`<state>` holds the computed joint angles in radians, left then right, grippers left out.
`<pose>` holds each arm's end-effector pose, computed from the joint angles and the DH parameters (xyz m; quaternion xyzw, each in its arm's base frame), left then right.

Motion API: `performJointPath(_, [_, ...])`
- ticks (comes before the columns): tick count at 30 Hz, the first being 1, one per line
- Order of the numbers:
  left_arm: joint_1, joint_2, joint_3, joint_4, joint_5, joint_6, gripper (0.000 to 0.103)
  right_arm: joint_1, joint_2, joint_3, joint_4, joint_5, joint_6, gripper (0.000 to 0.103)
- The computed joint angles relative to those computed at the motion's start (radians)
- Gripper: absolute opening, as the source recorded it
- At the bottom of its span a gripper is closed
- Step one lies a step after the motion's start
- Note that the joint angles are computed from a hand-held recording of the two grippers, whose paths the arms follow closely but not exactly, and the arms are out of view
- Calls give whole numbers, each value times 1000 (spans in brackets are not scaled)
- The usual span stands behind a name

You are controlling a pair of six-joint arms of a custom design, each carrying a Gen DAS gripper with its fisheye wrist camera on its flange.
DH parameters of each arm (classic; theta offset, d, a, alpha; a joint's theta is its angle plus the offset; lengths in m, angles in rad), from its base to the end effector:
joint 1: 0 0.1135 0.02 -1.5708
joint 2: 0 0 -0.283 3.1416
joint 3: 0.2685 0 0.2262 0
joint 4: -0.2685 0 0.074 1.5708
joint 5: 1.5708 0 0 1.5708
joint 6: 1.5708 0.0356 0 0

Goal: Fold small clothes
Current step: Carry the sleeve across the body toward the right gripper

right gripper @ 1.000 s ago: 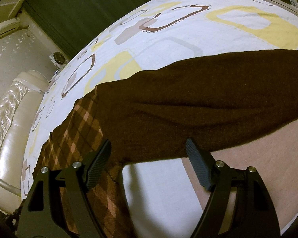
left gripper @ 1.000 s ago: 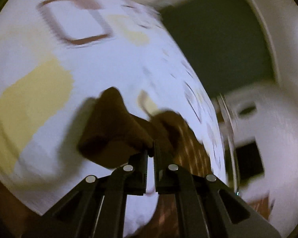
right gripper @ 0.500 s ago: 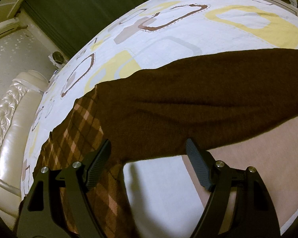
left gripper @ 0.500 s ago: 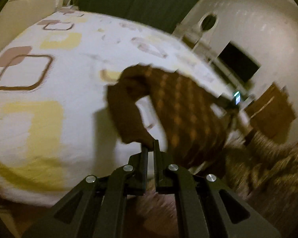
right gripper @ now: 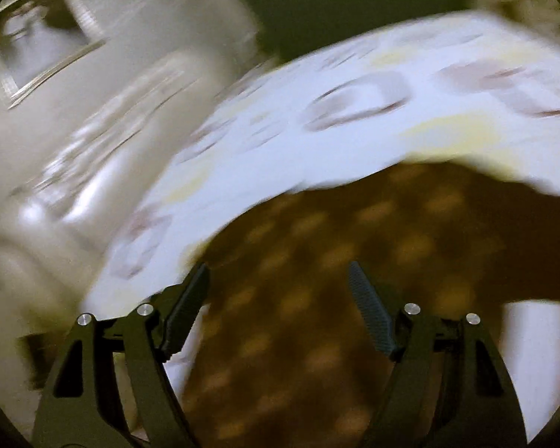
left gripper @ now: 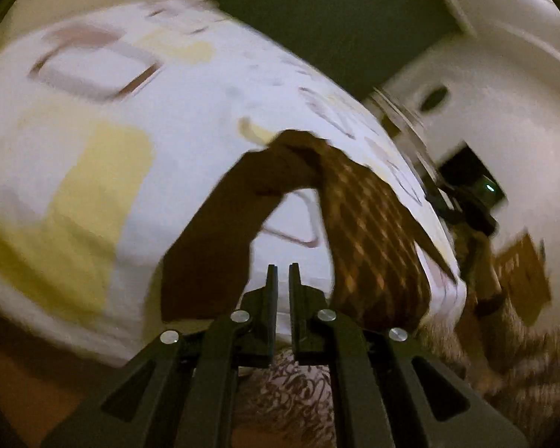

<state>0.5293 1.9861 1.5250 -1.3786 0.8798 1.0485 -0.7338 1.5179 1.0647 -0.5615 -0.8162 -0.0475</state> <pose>0.2991 0.1432 0.2359 0.1750 0.8812 -0.3834 0.2140 0.2248 -0.1678 0.2710 0.1944 0.8678 0.2569 0.3783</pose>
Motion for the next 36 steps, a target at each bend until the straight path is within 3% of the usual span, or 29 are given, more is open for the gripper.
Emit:
performJointPath(5, [24,44,-217,194,34,-209,17,355,83,38,21,47,108,77])
performJointPath(8, [38,71,-309,284,76,-292,18,498,92,33,70,116,171,77])
performJointPath(12, [39,102,-381,415,154,-403,21,581,66,-16,114,123,219,77])
performJointPath(19, [22,73,-463,667,260,-579,41,583,41,-79,112,138,214,77])
performJointPath(23, [3,78,-477,759,266,-706,45,558,36,-121,129,137,226,77])
performJointPath(30, [50,61,-492,681,252,-616,53,518,4,-162,122,119,202,77])
performJointPath(36, [26,106,-492,792,266,-797,53,513,2,-194,151,109,224,77])
